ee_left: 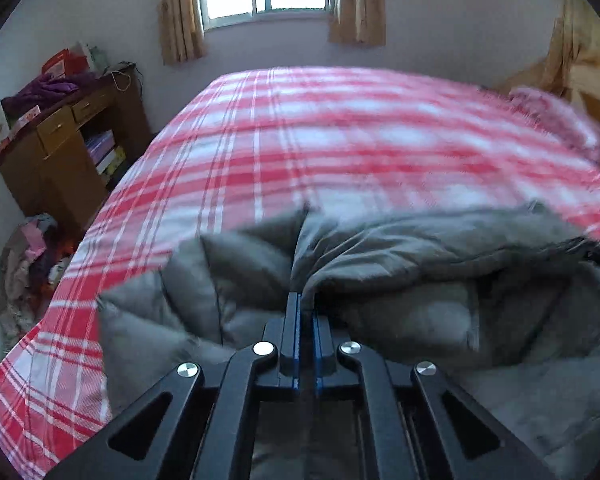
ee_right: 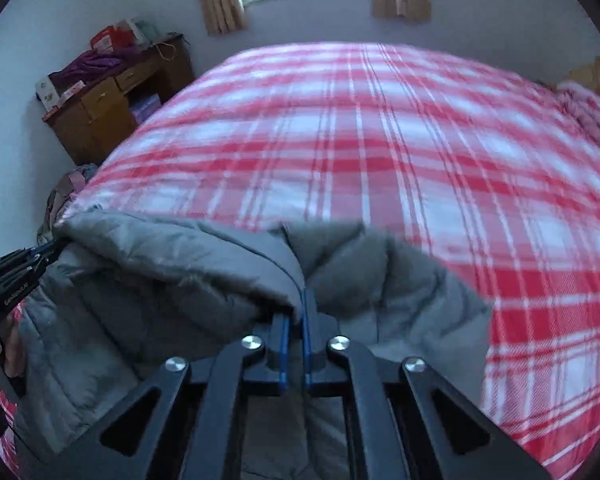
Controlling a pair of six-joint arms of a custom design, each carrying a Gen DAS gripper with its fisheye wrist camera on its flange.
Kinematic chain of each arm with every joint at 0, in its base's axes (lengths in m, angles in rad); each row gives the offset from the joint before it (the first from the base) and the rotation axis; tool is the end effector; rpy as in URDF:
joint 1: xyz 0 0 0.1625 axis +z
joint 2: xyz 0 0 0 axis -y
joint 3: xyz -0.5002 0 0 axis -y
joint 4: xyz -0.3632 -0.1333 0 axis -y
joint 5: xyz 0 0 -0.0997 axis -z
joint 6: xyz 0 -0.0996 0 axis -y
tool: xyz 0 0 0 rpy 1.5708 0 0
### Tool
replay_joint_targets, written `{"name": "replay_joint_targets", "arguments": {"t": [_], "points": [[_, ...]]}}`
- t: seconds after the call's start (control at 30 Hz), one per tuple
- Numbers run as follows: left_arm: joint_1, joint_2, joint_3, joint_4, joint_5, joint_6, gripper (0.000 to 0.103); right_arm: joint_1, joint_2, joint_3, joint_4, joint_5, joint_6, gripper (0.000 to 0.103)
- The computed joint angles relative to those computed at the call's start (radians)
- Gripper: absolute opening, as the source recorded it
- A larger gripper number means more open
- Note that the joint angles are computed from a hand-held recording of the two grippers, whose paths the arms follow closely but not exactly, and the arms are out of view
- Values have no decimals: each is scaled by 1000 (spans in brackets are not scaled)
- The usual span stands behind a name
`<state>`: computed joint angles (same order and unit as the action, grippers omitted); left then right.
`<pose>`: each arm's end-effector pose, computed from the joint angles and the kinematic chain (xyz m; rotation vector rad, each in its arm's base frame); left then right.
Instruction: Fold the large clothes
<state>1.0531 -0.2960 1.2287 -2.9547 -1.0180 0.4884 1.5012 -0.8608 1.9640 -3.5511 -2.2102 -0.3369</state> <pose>-0.2453 -0.8057 -0.0161 1.0781 2.3016 -0.5926 0.0309 -0.6186 0.2432 -0.0457 -2.2417 0.8697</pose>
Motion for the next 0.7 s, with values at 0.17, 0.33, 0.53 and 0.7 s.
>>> {"name": "replay_joint_targets", "arguments": {"t": [0.17,0.33,0.53,0.7], "points": [[-8,-3,31,-21,42,3,5,-33,33,-4,-25,-14,-9,6],[-29,-58,112,-69,68,26,15,-31,10,29,-48,-1,-41,17],[-47,-101,193,-378,50,113,98,-5,-44,106,-141,-52,-100,50],[-72,-7,-25,-285,160,12,98,29,-60,83,-220,-34,-78,50]]}}
